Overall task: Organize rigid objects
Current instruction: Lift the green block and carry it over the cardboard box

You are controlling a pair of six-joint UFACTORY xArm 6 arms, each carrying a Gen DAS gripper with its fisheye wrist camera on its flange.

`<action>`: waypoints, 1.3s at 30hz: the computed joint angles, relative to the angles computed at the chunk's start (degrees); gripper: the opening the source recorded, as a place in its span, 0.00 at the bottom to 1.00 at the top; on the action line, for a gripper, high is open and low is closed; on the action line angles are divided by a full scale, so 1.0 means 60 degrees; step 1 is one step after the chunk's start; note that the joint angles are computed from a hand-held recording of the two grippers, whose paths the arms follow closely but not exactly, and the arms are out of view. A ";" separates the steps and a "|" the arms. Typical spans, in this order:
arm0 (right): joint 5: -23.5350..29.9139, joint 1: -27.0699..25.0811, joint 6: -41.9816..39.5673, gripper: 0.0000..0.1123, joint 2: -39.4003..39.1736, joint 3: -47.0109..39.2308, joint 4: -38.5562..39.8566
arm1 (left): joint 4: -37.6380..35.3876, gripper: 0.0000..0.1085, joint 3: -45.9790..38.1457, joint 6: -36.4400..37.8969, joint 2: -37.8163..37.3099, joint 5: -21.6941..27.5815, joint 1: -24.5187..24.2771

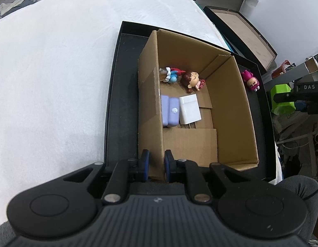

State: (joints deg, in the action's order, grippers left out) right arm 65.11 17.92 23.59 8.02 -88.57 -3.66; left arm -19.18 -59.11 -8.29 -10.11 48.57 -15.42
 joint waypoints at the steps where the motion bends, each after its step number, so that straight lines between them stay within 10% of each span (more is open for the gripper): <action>1: 0.0026 0.0048 -0.0010 0.47 0.0011 -0.0053 -0.0050 | -0.0011 0.13 0.0020 0.0019 -0.0018 -0.0012 0.0002; 39: 0.1524 0.2170 -0.0701 0.47 0.2447 -0.4047 -0.0292 | -0.0634 0.15 0.0250 0.0790 -0.0107 -0.0072 0.0131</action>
State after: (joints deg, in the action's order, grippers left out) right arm 74.25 30.94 19.39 22.70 -112.85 -5.42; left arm -22.99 -57.61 -3.55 -10.75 48.14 -14.63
